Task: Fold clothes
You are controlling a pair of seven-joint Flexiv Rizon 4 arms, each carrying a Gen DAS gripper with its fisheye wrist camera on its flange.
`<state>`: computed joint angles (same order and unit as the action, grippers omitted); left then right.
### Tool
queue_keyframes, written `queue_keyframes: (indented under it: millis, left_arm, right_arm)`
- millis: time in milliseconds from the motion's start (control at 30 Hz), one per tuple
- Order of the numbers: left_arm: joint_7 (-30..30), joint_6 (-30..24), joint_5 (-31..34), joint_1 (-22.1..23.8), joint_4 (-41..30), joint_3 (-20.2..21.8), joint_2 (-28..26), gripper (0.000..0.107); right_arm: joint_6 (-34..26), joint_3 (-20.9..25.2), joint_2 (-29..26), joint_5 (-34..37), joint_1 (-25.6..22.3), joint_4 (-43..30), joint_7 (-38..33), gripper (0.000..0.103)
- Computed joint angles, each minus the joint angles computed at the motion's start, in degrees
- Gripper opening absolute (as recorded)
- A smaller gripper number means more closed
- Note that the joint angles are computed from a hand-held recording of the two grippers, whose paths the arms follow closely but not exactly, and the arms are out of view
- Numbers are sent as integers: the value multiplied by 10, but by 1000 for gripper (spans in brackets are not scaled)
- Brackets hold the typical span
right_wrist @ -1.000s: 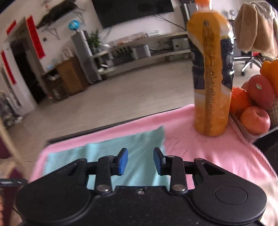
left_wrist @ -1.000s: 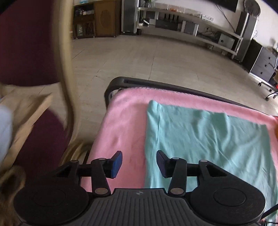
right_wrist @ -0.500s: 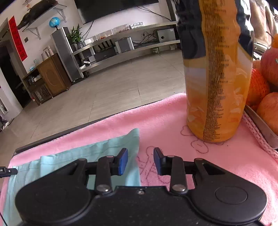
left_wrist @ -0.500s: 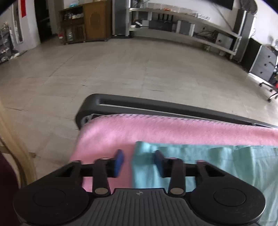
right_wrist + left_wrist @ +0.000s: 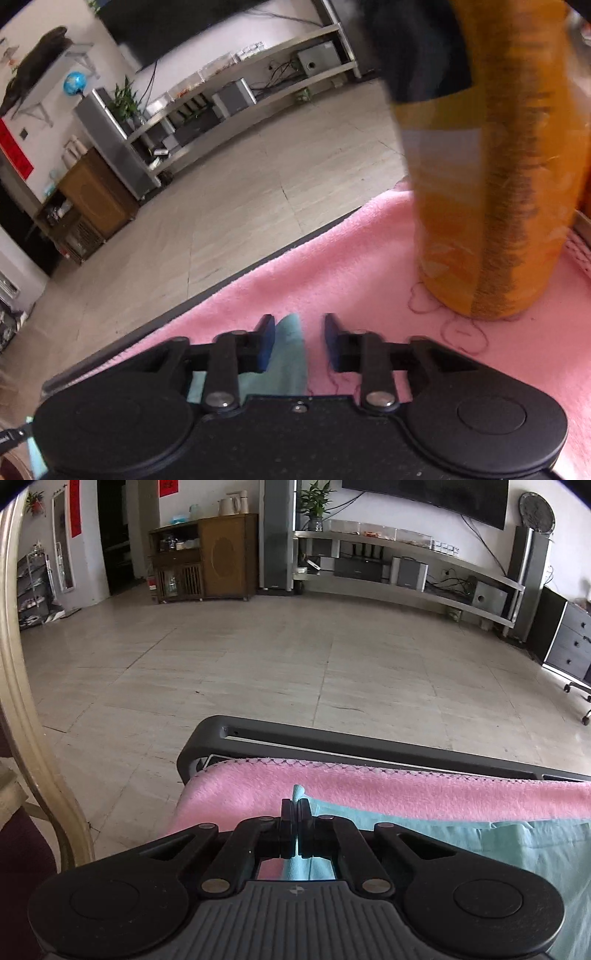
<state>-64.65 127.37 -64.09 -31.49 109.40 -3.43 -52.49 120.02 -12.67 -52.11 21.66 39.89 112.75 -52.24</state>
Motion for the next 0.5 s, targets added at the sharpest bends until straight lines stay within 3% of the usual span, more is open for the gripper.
queue_keyframes:
  millis: [133,233,400,500]
  left_arm:
    - [6,18,-3,-7,8,1,4,1]
    - [16,45,-17,-17,28,-2,23,1]
    - [4,104,-39,-29,104,-30,90,1]
    - [-17,135,-64,-45,164,-51,141,1]
  right_arm:
    - [25,-36,-2,22,43,16,-34,2]
    - [55,-42,28,55,65,50,-63,2]
    - [117,-19,125,104,84,133,-119,2]
    - [121,-8,206,148,108,186,-156,2]
